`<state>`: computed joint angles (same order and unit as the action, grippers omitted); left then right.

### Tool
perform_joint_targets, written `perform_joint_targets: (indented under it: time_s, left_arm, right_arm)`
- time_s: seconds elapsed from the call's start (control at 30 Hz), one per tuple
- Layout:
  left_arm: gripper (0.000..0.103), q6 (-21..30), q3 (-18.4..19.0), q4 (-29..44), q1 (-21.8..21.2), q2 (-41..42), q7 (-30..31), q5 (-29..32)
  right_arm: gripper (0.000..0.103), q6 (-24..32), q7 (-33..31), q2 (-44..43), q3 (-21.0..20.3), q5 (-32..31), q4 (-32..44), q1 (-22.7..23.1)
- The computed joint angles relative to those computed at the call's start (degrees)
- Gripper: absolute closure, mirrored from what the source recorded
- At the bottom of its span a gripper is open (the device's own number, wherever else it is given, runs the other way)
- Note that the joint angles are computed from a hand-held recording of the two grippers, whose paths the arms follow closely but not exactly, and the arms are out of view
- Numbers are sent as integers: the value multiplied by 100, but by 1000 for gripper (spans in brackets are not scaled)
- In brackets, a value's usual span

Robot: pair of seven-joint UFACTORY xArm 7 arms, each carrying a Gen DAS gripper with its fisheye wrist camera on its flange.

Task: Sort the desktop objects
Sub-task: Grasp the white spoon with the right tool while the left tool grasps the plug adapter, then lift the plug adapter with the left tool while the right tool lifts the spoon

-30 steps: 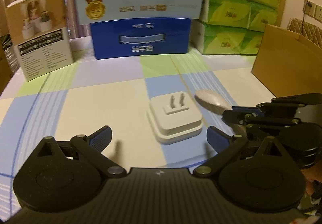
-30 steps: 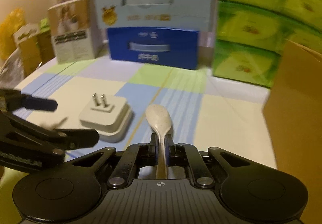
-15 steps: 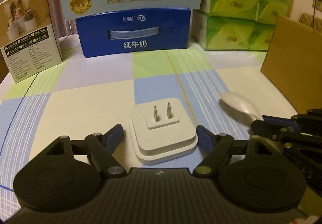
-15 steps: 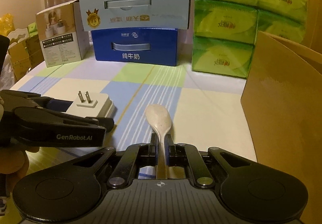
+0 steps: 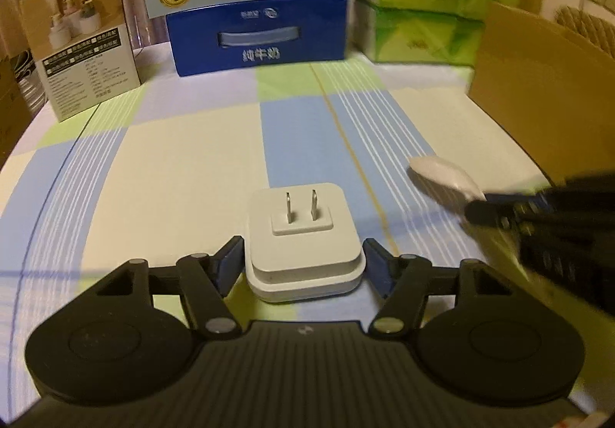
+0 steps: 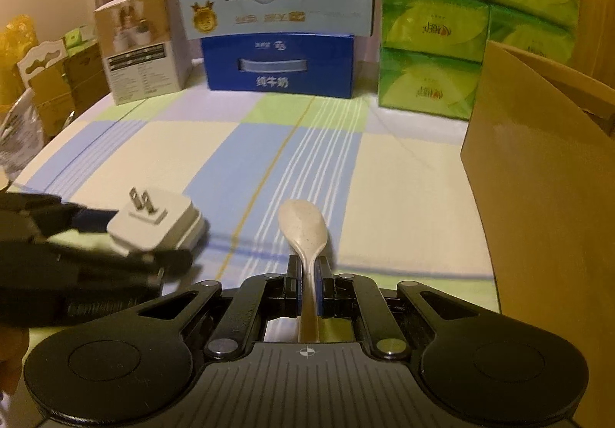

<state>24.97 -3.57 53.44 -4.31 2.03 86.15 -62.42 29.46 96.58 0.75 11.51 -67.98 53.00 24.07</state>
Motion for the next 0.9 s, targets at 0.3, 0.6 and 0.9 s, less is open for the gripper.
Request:
perform_joint_targets:
  time_s: [0.3, 0.6, 0.9]
  left_arm:
    - [41, 752, 719, -1560, 27, -1866, -146, 798]
    - [41, 1092, 1358, -2639, -24, -3147, -616, 1706]
    - [42, 576, 1754, -2976, -506, -3407, -661, 1738]
  right_arm:
    - [100, 563, -117, -1185, 712, 1261, -817, 265]
    - [100, 1214, 185, -1336, 1435, 1912, -944, 549]
    - [100, 1287, 387, -1215, 1359, 1764, -945, 725]
